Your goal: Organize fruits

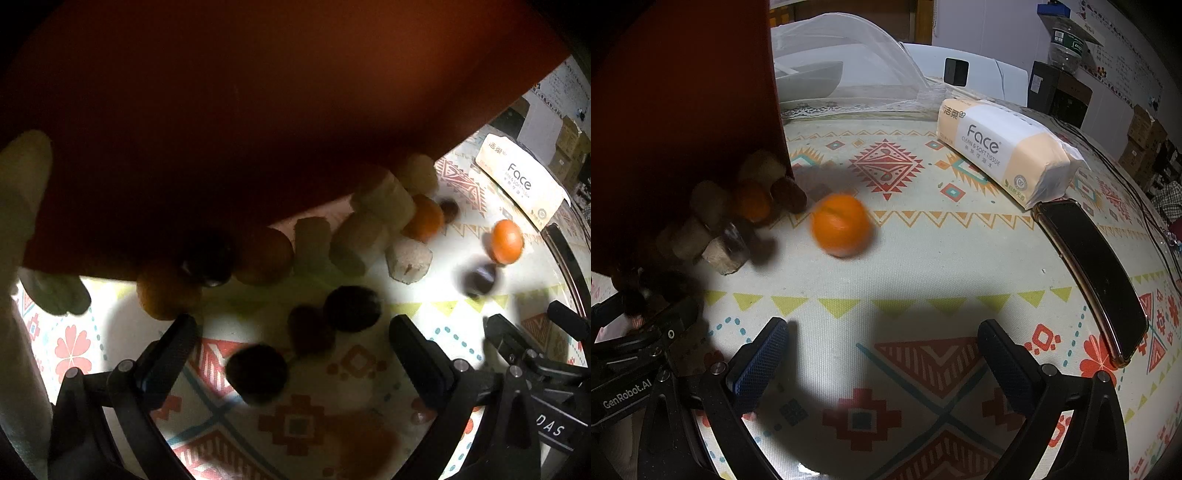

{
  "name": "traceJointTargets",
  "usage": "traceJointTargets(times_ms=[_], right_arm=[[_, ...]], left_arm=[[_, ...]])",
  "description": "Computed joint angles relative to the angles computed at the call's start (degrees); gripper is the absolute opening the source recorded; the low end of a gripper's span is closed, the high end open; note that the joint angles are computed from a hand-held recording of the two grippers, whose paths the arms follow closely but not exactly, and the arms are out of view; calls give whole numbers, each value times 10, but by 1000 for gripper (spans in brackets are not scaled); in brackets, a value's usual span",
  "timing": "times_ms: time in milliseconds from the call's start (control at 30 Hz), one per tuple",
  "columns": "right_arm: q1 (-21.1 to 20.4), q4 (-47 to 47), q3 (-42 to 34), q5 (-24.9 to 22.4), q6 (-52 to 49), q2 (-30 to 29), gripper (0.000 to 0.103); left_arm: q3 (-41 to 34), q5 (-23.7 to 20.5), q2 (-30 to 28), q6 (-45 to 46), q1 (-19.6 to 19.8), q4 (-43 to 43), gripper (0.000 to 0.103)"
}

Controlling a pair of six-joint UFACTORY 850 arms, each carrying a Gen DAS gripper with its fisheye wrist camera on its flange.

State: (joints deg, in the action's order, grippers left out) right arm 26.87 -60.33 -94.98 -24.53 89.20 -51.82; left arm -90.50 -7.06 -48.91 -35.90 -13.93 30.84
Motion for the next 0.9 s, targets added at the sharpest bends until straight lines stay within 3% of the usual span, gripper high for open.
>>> traceJointTargets(times_ms=[900], right_arm=[[0,3,-3,-1,-4,-2,103]], left_arm=[[-2,-3,0,1,-1,-1,103]])
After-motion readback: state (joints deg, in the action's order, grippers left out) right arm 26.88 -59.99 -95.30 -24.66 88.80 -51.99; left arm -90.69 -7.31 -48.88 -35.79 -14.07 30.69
